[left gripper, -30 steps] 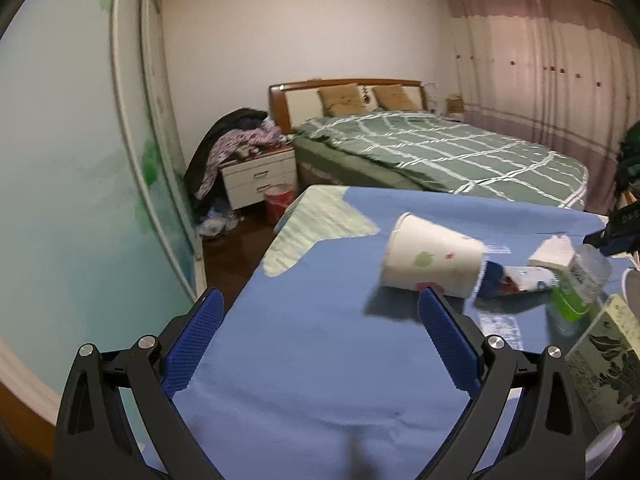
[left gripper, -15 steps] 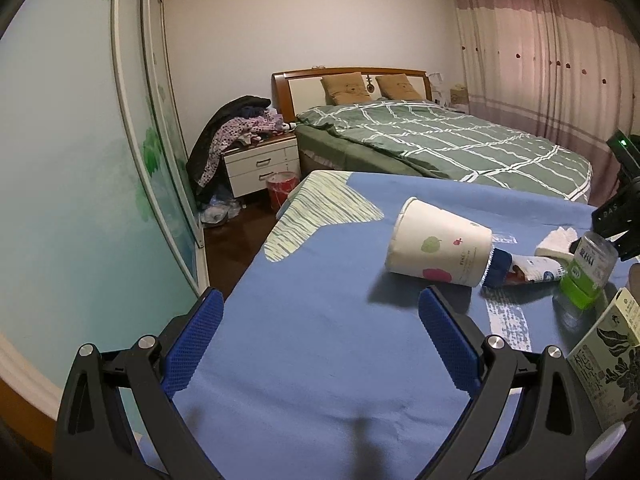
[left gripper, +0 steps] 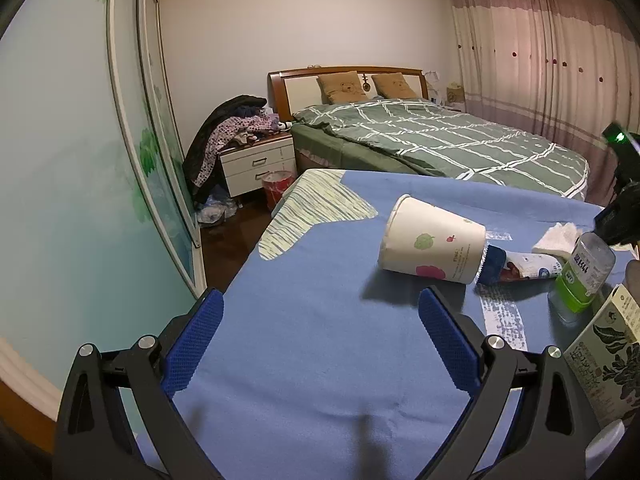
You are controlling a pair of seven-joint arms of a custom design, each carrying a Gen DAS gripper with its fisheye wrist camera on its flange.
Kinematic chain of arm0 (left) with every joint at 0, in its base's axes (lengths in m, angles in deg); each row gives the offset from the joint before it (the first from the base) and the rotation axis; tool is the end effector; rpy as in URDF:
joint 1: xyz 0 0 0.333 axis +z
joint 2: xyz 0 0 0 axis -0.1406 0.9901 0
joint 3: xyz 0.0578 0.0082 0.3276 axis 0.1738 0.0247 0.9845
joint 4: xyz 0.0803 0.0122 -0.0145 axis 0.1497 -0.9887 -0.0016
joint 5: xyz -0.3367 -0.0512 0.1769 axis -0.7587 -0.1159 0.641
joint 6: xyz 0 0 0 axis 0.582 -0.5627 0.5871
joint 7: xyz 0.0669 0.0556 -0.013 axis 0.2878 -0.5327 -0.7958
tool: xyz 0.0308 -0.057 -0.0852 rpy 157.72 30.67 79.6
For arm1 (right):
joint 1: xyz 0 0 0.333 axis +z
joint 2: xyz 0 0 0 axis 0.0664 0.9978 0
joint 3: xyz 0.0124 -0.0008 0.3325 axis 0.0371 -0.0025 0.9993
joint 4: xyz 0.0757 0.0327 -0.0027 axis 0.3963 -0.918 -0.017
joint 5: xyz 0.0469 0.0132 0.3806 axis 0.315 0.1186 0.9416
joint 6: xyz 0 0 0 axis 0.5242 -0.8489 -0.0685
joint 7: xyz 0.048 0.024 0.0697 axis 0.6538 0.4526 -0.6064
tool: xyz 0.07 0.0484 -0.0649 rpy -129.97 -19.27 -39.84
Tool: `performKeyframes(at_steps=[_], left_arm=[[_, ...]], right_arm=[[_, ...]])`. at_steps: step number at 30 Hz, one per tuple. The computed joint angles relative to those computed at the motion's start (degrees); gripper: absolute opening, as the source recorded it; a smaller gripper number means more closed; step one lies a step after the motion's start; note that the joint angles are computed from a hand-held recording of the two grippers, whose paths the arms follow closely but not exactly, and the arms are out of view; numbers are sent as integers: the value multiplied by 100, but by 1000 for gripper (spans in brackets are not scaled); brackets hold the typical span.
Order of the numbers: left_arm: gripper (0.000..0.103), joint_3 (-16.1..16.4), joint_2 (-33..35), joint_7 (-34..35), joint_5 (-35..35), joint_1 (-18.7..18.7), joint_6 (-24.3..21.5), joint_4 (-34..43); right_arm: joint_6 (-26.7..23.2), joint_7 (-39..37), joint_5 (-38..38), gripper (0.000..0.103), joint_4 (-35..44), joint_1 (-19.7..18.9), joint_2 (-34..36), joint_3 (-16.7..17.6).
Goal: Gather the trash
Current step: 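Grasp the white paper tissue with the right tool, then carry the tissue over the yellow bin and open the right tool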
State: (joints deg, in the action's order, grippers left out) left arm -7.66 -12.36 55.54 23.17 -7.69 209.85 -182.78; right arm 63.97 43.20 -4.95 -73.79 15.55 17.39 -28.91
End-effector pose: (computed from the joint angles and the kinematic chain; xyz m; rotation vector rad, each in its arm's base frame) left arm 0.5440 -0.1130 0.4978 -1.6854 1.4776 -0.6704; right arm 0.6818 0.1240 0.5011 -1.8391 2.0319 -0.2735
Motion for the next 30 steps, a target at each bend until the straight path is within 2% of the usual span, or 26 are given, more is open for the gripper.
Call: performKeyframes(at_steps=[3,11,16,18,21,24,30], left_arm=[[96,-5,-15,0,0,-6,30,-14],[96,-16,-76,-17,44,10,118,-63],[96,-18,-87,113,-43,23,298,-88],[96,-35,-92,151,-26,15,354,-95],[96,-48,-101,399,-128,-10,620,-143],[96,-69,-164,791,-413,-48,879,-242],[96,-212,-485,1336,-778,-59,1302,-534]], right_arm=[[393,-79,36,3,-389,-49,-414,-8],[1895,-354,258,3,-2075,-273,-2062,84],[2622,-252,139,3,-3305,-551,-3194,202],[2840,-71,-45,3,-3856,-824,-3698,351],[3014,134,-158,3,-4557,-1219,-4339,556],[3065,481,-345,3,-5173,-1796,-4906,863],[2950,883,-393,3,-6100,-2540,-5668,1011]])
